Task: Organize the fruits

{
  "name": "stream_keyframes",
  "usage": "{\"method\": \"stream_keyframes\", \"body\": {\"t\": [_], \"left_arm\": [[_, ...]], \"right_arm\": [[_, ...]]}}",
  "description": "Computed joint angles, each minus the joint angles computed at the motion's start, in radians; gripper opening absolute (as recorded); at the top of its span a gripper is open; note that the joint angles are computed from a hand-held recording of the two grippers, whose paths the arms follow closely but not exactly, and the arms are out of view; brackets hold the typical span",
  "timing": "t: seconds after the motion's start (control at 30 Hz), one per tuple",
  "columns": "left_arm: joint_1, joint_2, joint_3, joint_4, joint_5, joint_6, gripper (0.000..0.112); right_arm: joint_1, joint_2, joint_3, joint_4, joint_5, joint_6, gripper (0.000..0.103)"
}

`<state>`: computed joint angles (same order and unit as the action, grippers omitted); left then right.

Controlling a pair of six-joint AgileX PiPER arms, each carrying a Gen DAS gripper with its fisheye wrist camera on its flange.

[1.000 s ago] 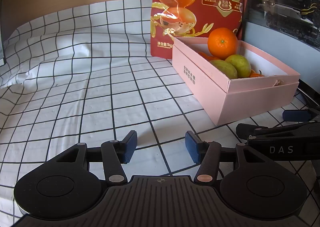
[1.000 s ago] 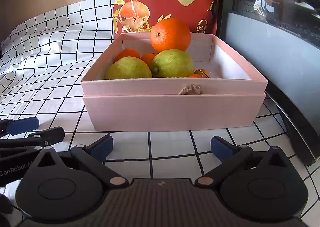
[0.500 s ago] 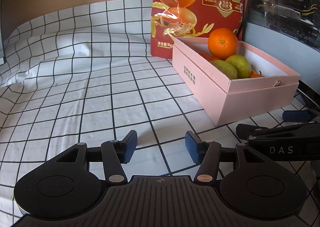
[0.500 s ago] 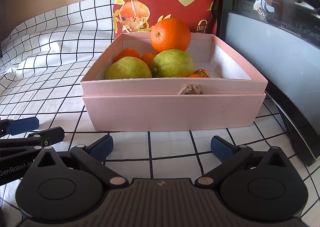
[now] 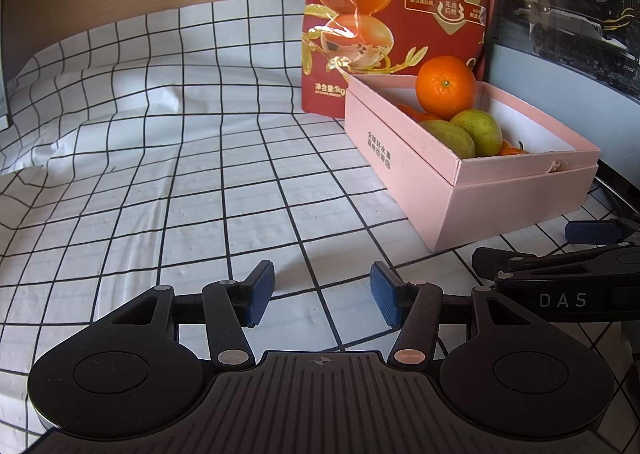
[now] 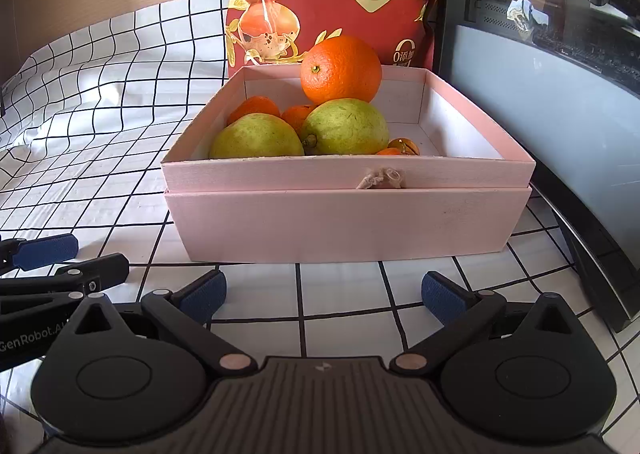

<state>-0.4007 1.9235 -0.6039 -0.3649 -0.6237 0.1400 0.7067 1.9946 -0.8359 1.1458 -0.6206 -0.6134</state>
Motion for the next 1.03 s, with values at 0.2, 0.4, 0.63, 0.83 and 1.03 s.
{"method": "stream_keyframes", "body": {"t": [0.2,0.4,0.63,0.83,1.03], "left_arm": [[0.0,0.0,0.0,0.0,0.0,0.0,0.059],[0.0,0.0,0.0,0.0,0.0,0.0,0.059],[-0.001,0.0,0.0,-0.001,0.0,0.0,0.059],[-0.001,0.0,0.0,-0.003,0.0,0.002,0.059],[-0.002,0.0,-0.001,-0.009,0.0,0.007,0.059]], "right_arm": [[0.0,0.0,0.0,0.0,0.0,0.0,0.103],[0.0,0.0,0.0,0.001,0.0,-0.001,0.103],[0.0,0.0,0.0,0.001,0.0,-0.001,0.103],[0.0,-0.001,0.0,0.001,0.001,-0.001,0.103],[0.001,-0.001,-0.001,0.003,0.001,-0.003,0.103]]}}
